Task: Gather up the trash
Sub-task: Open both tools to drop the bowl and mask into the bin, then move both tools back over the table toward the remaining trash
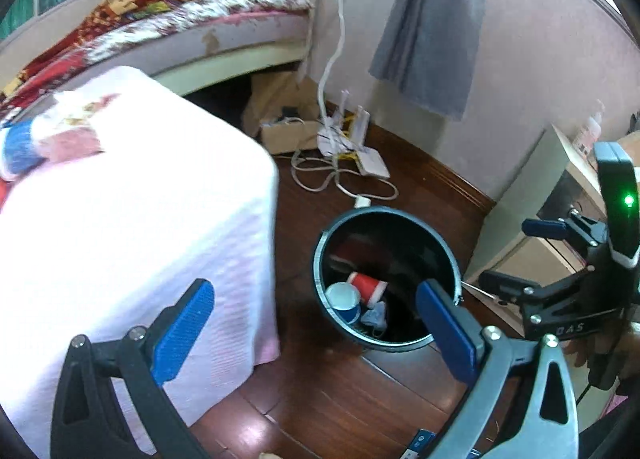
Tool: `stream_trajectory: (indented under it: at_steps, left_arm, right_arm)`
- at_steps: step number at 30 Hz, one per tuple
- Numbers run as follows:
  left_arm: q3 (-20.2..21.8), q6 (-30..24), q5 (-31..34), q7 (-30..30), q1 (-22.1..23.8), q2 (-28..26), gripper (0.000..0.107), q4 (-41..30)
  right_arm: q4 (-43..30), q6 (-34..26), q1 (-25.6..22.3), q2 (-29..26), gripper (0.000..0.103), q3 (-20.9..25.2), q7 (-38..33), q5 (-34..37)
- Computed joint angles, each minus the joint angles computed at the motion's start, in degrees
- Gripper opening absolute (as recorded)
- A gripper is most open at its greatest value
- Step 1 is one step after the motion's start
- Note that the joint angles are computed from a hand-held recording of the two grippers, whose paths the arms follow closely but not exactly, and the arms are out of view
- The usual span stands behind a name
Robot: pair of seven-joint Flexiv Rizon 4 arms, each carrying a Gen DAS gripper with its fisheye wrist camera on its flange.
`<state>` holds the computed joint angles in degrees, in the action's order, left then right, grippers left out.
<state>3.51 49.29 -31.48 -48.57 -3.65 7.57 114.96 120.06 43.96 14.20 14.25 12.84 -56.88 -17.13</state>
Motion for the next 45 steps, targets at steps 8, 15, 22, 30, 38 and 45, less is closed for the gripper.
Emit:
stream_trajectory:
  at_steps: [8,15,22,30,38,45]
  left_arm:
    - [3.1,2.7,-0.6,0.9,2.3,4.1,0.102,1.6]
    - [5.8,5.2,-1.4,1.6,4.8,6.2,0.101,2.3]
    - [8.7,8.2,-2.6,1.8,9.0,5.5,0.097,1.4]
    - [10.4,10.4,-2.8,0.5,15.6,0.9,0.094,-2.2]
    - [10.3,12.5,-3.7,-1.0,21.9,-5.8,0.086,-6.7]
    - [8.5,12.5,-4.8,-1.3,25.9,-12.1,0.083,-11.8]
  right_arm:
    - [-2.1,3.1,2.3,0.3,0.103,3.6,7.4,-5.2]
    - [-5.5,7.9,5.4,-3.4,0.103,4.9,12.1,-10.3]
    - [-13.7,5.0,10.7,-10.4,0.103,5.4,14.5,-14.9]
    - [-23.5,9.0,16.4,-19.2,0.103,2.9,14.0,-19.3]
    - [-40.6,9.6,23.8,-33.3,0.102,-0.3,8.3,-17.3]
    - [-60.5,4.8,29.6,-47.5,0.094,-2.7,-2.7,-11.0]
